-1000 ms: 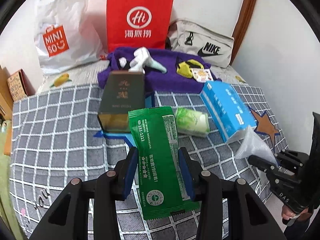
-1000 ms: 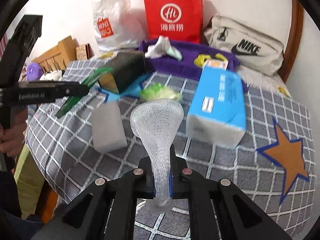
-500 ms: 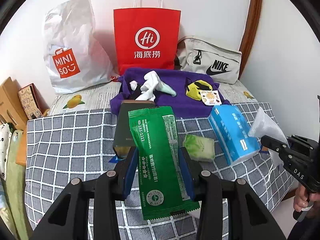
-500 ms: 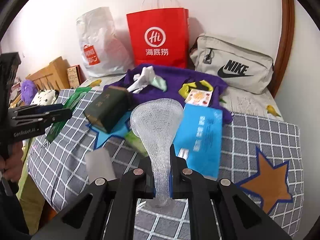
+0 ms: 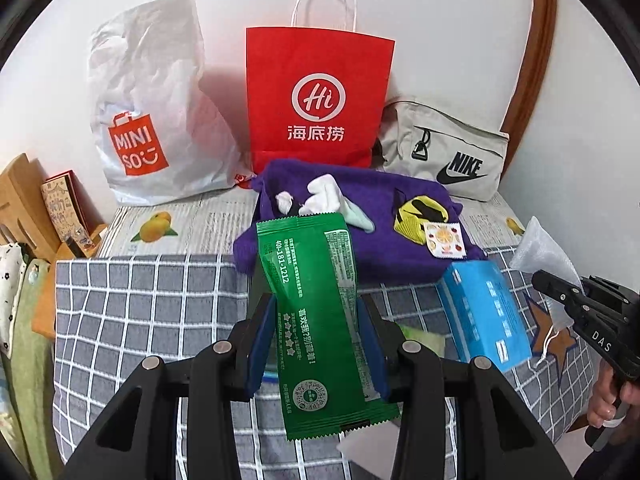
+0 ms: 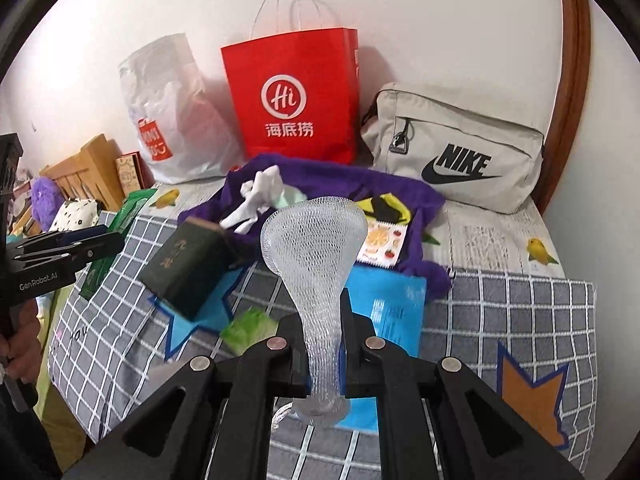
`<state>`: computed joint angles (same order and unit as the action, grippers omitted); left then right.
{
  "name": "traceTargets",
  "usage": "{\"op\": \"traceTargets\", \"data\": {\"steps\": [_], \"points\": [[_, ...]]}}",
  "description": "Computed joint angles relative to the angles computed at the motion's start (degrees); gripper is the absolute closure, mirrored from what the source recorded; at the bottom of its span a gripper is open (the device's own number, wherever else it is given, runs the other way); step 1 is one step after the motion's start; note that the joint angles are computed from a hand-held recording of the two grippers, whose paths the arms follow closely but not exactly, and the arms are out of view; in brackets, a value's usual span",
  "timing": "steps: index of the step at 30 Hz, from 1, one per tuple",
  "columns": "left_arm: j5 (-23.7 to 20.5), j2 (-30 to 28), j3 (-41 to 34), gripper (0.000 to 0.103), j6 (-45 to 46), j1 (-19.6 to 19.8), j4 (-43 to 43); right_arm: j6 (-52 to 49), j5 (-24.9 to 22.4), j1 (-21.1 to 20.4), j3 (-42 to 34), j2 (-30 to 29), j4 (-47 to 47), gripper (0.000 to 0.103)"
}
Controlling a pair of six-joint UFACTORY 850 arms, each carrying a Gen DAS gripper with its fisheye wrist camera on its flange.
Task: Organize soft objects
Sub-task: 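Carry the green packet with the left tool while the right tool carries the clear bag toward the purple towel, then release the green packet on the towel while the right tool drops the clear bag there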
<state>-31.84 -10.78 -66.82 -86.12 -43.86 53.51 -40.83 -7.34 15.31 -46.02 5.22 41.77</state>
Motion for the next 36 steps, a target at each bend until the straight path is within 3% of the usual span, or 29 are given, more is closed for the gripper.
{"op": "traceTargets", "data": {"steps": [17,23,36], "points": [[1.8,-7.5,-9.4,0.064,12.6,6.0,-8.1,-0.5,-1.7,-2.4,-10.2,-9.8,-0.2,0.094],[6.0,-10.7,-12.5,0.064,20.9,8.9,-15.9,-2.4,-2.9,-3.3,-14.9,-15.3,1.6,0.094],[4.1,-21.4,-24.6,0.063,39.4,13.2,-32.5,-0.1,-6.7,-3.7,-26.1,-26.3,-1.4,0.094]]}}
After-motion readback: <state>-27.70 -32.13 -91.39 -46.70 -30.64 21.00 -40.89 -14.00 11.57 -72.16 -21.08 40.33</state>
